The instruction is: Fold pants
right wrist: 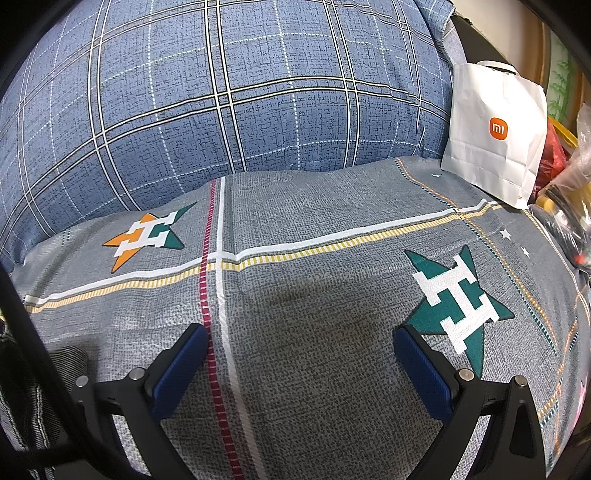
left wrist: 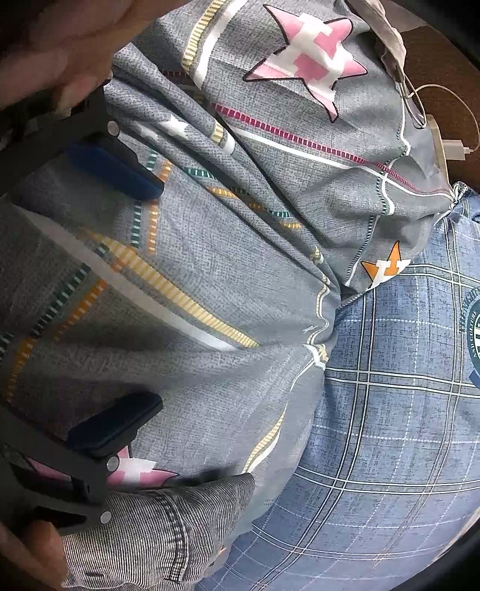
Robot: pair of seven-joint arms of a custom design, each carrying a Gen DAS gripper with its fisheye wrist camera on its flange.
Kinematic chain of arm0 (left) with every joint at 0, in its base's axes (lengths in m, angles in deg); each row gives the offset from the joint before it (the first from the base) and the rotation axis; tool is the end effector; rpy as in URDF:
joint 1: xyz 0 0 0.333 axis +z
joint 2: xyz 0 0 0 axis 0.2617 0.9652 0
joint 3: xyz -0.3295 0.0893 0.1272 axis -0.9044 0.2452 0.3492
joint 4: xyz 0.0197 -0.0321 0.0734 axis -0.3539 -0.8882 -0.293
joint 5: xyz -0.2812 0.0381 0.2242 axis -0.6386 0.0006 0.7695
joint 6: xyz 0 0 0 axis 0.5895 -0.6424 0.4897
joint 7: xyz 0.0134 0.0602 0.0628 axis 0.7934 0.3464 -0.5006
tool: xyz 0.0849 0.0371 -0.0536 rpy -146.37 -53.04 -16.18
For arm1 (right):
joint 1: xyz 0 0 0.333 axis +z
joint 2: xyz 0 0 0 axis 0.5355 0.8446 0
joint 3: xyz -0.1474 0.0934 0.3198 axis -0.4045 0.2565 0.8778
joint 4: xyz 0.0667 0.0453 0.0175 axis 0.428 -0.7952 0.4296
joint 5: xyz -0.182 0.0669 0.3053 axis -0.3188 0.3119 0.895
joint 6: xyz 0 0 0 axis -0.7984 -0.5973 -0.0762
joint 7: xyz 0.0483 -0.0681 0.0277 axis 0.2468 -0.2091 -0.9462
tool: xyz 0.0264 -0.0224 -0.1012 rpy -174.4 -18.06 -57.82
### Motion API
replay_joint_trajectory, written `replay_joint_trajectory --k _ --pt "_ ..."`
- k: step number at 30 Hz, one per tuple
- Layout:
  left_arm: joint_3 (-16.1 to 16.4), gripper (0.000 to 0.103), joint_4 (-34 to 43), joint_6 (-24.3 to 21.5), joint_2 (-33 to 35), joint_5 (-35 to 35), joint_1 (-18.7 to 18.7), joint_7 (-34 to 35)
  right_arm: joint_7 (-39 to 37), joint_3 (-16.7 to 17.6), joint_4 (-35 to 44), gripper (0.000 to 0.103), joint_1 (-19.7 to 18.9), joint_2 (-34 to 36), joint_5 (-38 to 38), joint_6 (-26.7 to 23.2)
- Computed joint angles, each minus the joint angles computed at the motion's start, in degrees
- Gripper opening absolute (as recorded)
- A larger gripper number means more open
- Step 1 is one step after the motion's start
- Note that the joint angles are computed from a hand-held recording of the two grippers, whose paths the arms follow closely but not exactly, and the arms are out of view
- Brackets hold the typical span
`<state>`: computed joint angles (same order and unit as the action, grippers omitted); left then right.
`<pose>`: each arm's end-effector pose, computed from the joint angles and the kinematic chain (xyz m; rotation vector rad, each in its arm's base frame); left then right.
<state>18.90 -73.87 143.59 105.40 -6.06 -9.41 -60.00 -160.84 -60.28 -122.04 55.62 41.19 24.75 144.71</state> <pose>0.5708 -0.3258 0.2726 -1.9031 1.8852 -0.7016 0.4787 0.2313 0.3417 -1.1943 2.5121 -0.8905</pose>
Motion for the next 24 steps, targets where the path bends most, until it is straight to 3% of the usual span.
replay_joint_trajectory --k 11,16,24 --pt "0.2 0.103 -0.3 0.3 -0.1 0.2 -0.2 -0.6 0.0 0.0 0.0 0.102 0.0 0.0 0.0 0.0" --pt "-1.2 0.103 0.2 -2.3 0.1 -2.4 0.2 2.8 0.0 0.0 0.0 0.102 0.0 0.0 0.0 0.0" --pt "-0.3 0.103 0.4 -0.8 0.4 -2.8 -0.1 2.8 0.0 0.0 0.0 0.102 0.0 0.0 0.0 0.0"
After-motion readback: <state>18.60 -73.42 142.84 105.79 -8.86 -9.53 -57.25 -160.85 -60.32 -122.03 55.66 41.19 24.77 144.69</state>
